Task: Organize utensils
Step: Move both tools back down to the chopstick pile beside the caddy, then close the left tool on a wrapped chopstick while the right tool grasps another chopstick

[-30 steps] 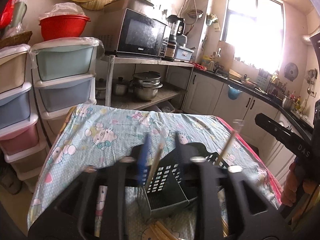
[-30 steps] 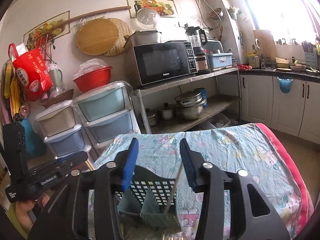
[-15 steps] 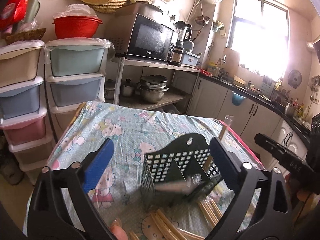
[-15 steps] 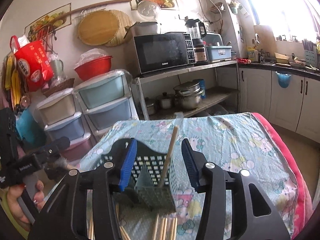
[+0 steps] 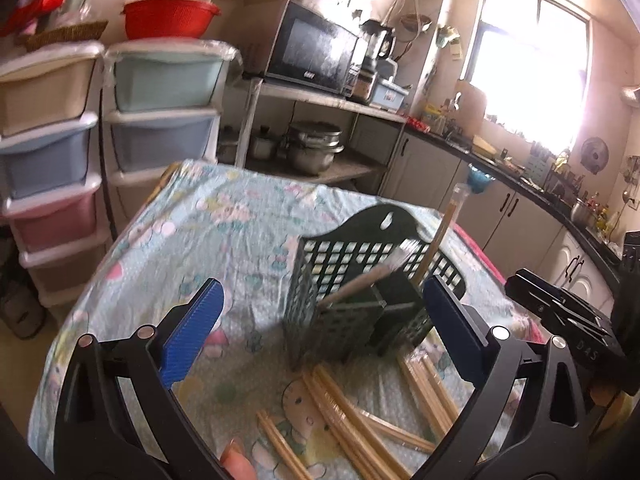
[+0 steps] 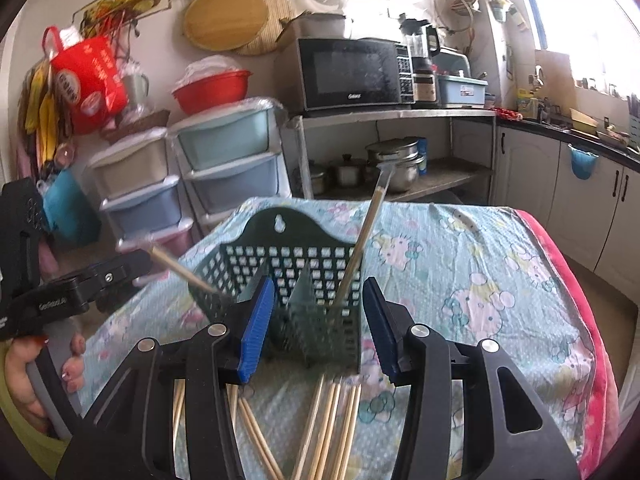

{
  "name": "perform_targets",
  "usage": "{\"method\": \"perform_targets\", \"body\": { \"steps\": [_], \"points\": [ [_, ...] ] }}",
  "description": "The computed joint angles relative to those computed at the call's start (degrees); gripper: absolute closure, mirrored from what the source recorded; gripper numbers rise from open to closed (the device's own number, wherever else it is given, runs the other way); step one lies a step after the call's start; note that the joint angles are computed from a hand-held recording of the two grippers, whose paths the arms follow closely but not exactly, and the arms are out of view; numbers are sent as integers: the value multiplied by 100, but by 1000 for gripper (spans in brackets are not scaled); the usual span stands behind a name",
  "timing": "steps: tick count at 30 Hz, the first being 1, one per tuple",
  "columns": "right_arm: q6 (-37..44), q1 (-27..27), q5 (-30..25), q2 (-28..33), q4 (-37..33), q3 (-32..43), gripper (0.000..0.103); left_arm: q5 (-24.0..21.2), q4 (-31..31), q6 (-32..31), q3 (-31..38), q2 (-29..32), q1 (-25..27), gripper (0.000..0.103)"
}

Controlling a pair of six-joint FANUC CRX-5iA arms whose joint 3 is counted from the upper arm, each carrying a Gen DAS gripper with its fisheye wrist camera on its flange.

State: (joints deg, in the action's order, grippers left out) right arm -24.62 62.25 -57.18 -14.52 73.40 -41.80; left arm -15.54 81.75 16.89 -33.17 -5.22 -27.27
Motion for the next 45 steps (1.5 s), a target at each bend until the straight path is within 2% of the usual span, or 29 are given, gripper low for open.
{"method": "perform_targets", "body": {
  "steps": [5,8,10,17,21,24,28,30,33,39,41,43,45],
  "points": [
    [223,120,52,82,-223,25,59,-412,-700,689,-4,91,369,12],
    [436,156,135,154,-437,71,63,-693,-1097,1033,30,163,561,23],
    [555,150,226,186,-567,91,65,-938,-1426,1319,95,240,698,35],
    [999,48,640,341,-1225,200,72,-1741,-2470,2198,418,656,1019,62],
    [1119,-24,828,417,-1475,209,73,-2060,-2677,2432,552,865,1043,64],
    [1217,-115,957,460,-1605,216,73,-2123,-2925,2586,666,966,970,64],
    [1432,-264,1199,507,-1888,240,75,-2311,-3569,3237,1034,1212,899,64],
    [1566,-321,1305,559,-2034,277,75,-2323,-3927,3585,1214,1318,860,63],
    [1761,-398,1390,640,-2215,337,75,-2310,-4218,3922,1356,1423,819,53],
    [2060,-545,1503,875,-2480,515,75,-2142,-4995,4577,1679,1560,650,50],
    [2101,-582,1503,945,-2534,567,75,-2063,-5261,4783,1726,1545,595,55],
    [2116,-623,1529,1031,-2580,614,75,-1970,-5407,4814,1704,1509,587,68],
    [2143,-647,1534,1100,-2635,654,75,-1962,-5124,4600,1596,1481,649,75]
  ]
}}
